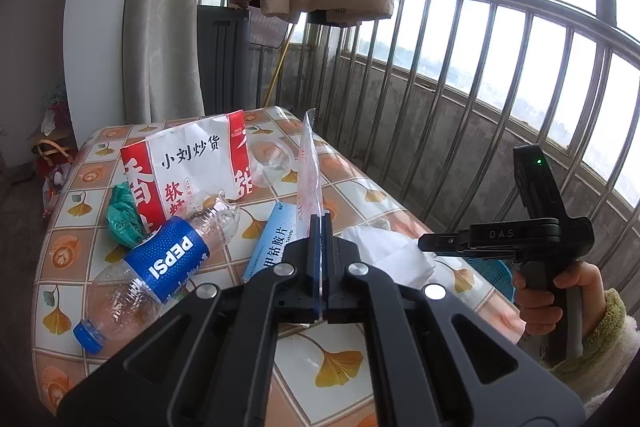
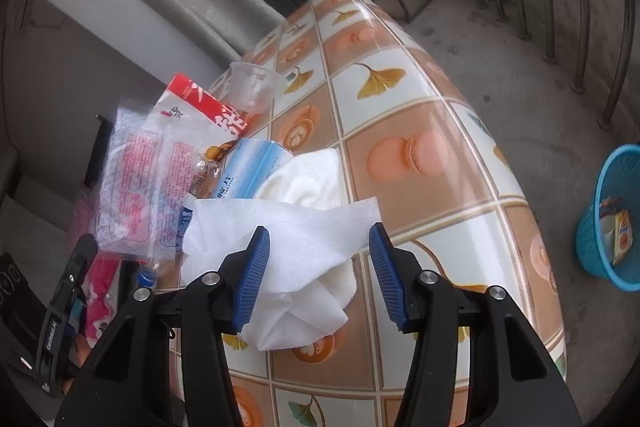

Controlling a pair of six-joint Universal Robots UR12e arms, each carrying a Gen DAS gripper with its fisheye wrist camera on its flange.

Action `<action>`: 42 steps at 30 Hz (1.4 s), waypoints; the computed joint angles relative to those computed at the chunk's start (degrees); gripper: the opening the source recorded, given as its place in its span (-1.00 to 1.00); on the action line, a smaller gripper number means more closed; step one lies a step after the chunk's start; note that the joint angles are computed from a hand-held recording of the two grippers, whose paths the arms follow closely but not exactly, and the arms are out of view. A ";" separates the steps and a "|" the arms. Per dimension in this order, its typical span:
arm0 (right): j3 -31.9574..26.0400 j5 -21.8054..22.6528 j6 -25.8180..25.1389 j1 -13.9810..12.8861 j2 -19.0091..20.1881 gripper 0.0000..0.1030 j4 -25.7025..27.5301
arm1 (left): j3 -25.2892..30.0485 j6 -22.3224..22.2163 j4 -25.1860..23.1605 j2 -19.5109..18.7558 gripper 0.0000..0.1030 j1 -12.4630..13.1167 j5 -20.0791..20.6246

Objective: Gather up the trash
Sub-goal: 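Lift the white gloves with the right gripper while the left gripper lifts the plastic bag, then carry the gloves and plastic bag over the blue wastebasket with both grippers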

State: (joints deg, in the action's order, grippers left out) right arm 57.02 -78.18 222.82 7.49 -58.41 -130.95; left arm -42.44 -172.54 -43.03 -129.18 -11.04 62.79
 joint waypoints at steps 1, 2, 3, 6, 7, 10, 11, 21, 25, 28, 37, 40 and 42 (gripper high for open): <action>0.90 1.25 1.56 -0.27 -0.10 -0.01 -1.07 | 0.11 0.01 -0.19 -0.04 -1.00 0.01 0.05; 1.15 2.32 2.58 -0.47 0.17 -0.01 -1.98 | 0.19 0.05 -0.35 -0.09 -1.00 0.02 0.07; 1.63 3.49 3.52 -0.68 0.24 -0.01 -3.23 | 0.27 0.08 -0.48 -0.13 -1.00 0.00 0.12; 2.10 6.23 4.58 -1.01 0.68 -0.02 -6.23 | 0.25 0.10 -0.48 -0.13 -1.00 -0.02 0.02; 1.98 6.48 4.77 -1.03 0.87 -0.06 -6.68 | 0.24 0.11 -0.47 -0.14 -1.00 -0.03 -0.02; 1.69 7.30 4.85 -0.93 1.11 -0.37 -7.68 | -0.03 0.18 -0.16 -0.04 -1.00 -0.04 -0.20; 1.49 7.56 4.52 -0.87 1.26 -0.50 -8.04 | -0.17 0.24 -0.04 0.03 -1.00 -0.03 -0.26; 1.73 5.86 2.04 -0.16 0.07 -0.90 -10.76 | -0.68 -0.09 0.38 0.44 -1.00 -0.01 -0.18; 1.77 4.50 1.13 -0.03 -0.87 -0.90 -12.64 | -0.73 -0.17 0.89 0.58 -1.00 0.05 -0.34; 2.40 3.55 0.96 -0.11 -1.88 -0.90 -15.68 | -0.82 -0.11 1.38 0.72 -1.00 0.00 -0.54; 7.96 0.63 3.75 -1.22 -6.12 -0.90 -26.09 | 0.61 0.83 1.15 0.35 -1.00 -0.62 -2.83; 10.76 -0.43 5.29 -1.77 -7.90 -0.90 -30.06 | 1.68 1.84 0.45 -0.10 -1.00 -1.04 -3.61; 12.45 -2.51 5.49 -1.90 -9.16 -0.90 -31.34 | 2.85 2.43 -0.72 -0.64 -1.00 -1.36 -4.68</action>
